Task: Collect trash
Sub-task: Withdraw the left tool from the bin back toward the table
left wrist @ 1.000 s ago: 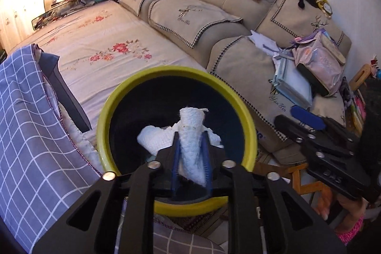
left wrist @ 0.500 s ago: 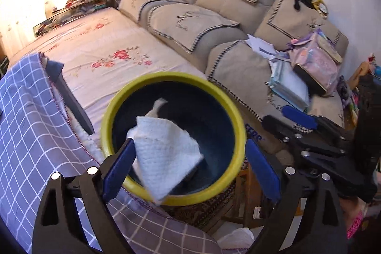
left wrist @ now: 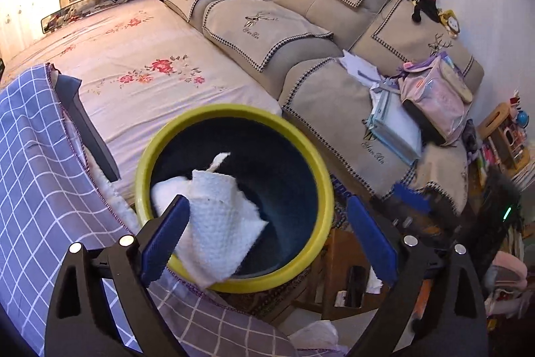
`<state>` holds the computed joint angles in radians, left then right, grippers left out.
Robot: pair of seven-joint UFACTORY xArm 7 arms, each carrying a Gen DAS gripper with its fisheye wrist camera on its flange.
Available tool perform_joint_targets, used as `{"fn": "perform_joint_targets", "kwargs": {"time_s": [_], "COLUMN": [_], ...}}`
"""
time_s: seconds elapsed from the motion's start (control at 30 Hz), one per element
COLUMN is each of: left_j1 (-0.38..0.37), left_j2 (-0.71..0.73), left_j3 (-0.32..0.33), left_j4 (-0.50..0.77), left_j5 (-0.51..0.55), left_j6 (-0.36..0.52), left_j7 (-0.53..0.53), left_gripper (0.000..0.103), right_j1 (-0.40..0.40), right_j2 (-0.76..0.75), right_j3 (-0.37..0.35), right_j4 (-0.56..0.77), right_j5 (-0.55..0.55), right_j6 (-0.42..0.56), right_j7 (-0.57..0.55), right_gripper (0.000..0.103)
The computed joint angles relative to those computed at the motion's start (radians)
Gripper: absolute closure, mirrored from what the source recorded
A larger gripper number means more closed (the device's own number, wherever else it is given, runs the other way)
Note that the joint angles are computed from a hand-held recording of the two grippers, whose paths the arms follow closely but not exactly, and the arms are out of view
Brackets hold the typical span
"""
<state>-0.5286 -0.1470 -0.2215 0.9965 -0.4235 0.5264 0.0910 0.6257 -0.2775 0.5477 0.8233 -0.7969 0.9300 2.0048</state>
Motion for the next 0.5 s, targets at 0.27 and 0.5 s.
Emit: {"fn": "perform_joint_targets", "kwargs": {"time_s": [0.27, 0.5], "left_j1": [0.004, -0.001], "left_j2": [0.005, 0.005], "left_j3": [0.009, 0.002], "left_j4": [0.075, 0.108], "left_j5": [-0.069, -0.094], "left_j6": [0.050, 0.072], "left_j7": [-0.023, -0.040], "left_gripper": [0.007, 0.007], "right_j1": [0.017, 0.073], "right_j2": [0.160, 0.207], "right_j3": [0.029, -0.063], "right_j4": [0.084, 0.140], "right_j5": [-0.448, -0.595], "right_j6": [-0.162, -0.181], "right_j7": [0.264, 0.273], "right_gripper": [0.071, 0.070]}}
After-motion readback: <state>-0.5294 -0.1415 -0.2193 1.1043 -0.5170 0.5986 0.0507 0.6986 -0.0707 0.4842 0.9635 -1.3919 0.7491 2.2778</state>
